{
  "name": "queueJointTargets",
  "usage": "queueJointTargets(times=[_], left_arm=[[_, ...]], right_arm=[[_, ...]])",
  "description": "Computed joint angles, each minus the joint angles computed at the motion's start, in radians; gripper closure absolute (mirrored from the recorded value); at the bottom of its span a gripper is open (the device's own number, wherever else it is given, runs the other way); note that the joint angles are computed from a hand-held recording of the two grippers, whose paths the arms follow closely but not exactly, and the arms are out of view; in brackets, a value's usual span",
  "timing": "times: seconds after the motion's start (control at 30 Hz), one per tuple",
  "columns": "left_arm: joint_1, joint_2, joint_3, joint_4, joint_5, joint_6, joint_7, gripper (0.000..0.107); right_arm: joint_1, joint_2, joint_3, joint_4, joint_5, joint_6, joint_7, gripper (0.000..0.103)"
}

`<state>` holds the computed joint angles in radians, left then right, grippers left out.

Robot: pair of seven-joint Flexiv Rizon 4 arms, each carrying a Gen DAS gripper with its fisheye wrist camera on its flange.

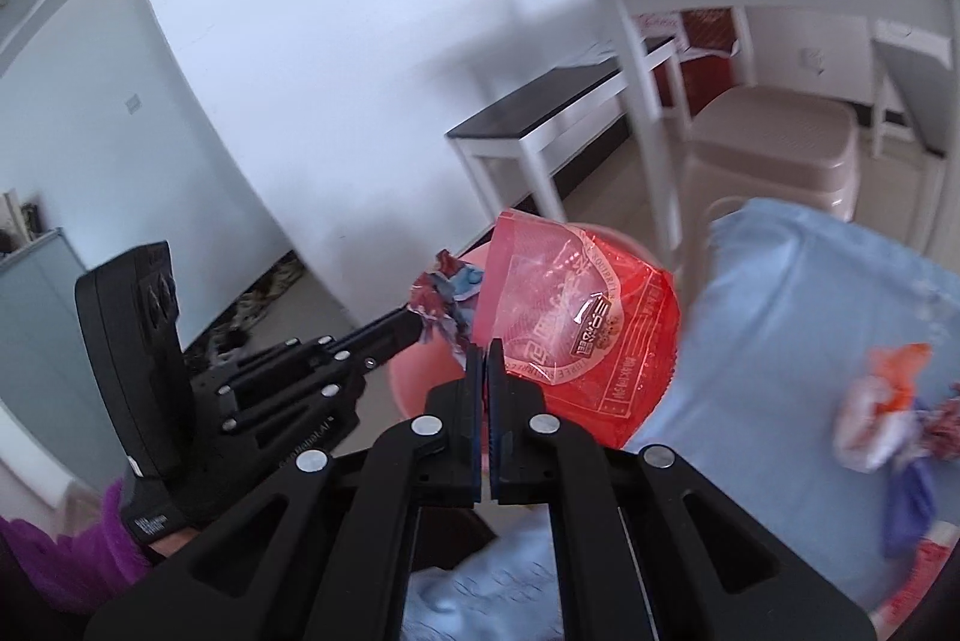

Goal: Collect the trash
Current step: 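Drop the wrapper from the left tool into the bucket while the right tool drops the red bag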

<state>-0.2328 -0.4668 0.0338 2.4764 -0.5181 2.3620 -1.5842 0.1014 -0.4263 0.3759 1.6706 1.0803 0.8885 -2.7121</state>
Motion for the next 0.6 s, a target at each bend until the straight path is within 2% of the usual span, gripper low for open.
queueJointTargets(times=[0.2, 0.37, 0.43, 0.47, 0.5, 0.6], left_arm=[[0.027, -0.018, 0.006, 0.017, 0.011, -0.024, -0.015, 0.105], [0.071, -0.032, 0.003, 0.016, 0.068, -0.046, -0.057, 0.105], [0.074, -0.036, 0.005, 0.011, 0.076, -0.060, -0.064, 0.104], [0.078, -0.038, 0.003, 0.010, 0.083, -0.062, -0.075, 0.103], [0.092, -0.037, -0.002, 0.009, 0.104, -0.066, -0.087, 0.098], [0.089, -0.037, 0.003, 0.006, 0.109, -0.071, -0.105, 0.087]], right_arm=[[0.030, -0.072, 0.004, -0.060, -0.039, -0.054, 0.076, 0.101], [0.065, -0.092, 0.007, -0.052, -0.105, 0.004, 0.132, 0.100], [0.084, -0.100, 0.004, -0.042, -0.152, 0.031, 0.167, 0.085], [0.082, -0.103, 0.010, -0.038, -0.161, 0.044, 0.171, 0.070], [0.076, -0.104, 0.019, -0.033, -0.163, 0.056, 0.168, 0.062], [0.064, -0.099, 0.040, -0.017, -0.175, 0.089, 0.159, 0.062]])
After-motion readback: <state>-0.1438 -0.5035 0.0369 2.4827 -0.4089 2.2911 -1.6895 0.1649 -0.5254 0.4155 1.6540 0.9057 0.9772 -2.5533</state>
